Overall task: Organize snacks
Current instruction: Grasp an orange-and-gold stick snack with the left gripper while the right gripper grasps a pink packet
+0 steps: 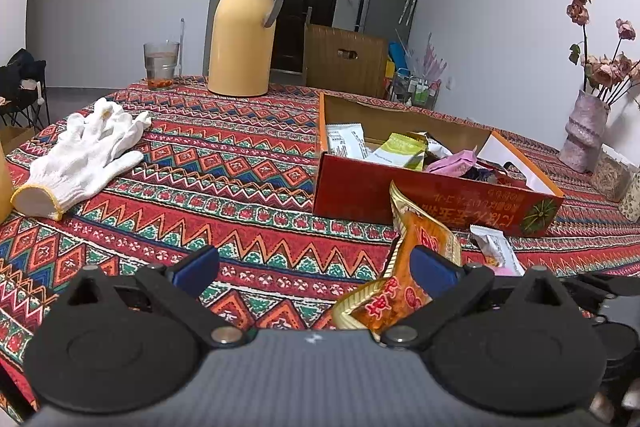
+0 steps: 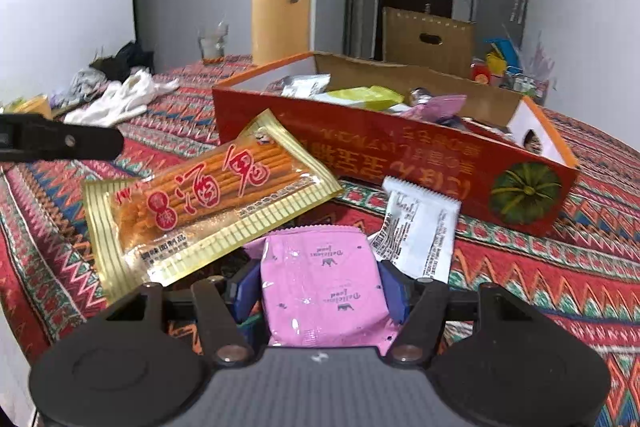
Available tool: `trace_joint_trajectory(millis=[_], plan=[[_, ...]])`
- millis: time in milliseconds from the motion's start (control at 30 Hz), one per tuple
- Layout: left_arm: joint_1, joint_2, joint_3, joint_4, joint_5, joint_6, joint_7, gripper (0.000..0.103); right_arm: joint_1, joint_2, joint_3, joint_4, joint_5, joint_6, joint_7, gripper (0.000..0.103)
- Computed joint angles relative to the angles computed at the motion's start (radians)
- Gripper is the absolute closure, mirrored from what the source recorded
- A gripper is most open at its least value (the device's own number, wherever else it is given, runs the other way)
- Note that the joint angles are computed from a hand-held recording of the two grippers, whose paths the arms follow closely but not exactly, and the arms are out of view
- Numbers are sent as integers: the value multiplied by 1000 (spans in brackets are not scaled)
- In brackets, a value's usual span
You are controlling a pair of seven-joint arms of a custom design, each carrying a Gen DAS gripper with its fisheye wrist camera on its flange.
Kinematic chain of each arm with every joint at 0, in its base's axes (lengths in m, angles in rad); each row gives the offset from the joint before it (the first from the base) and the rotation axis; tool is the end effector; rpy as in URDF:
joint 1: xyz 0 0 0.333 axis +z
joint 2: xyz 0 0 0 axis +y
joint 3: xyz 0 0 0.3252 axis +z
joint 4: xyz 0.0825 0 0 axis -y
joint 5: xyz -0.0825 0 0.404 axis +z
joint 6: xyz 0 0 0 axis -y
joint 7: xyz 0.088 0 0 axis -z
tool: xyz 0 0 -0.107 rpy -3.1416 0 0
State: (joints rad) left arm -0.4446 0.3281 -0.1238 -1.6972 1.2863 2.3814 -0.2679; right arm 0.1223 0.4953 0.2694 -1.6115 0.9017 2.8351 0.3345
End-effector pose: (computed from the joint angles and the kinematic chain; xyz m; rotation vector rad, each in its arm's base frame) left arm 0.6040 -0.3635 0.4490 -1.8921 1.1914 -0.8364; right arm 0.7125 0.2143 0.4119 -2.0751 0.8777 -0.4419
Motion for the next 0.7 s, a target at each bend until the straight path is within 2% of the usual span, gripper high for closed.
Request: trace_joint_trajectory(millis=[100,200,333,433,700], plan=[[2,14,-2,20,-17,6,31,0,-56,-35,57,-43,127,32,-92,42],[-1,37,0,52,-37,12,84,0,-87,-62,80,-61,280,50,-191,42],[-9,91,3,127,-93,23,217,0,-73,-67,56,-52,398,86,-247,42],[-25,147,8,208,-155,10,346,0,-54,-59,19,-39,437,92,-236,42],[-93,303,51,439,-308,-82,627,0,-52,-37,-18,-7,519,88,-254,42]])
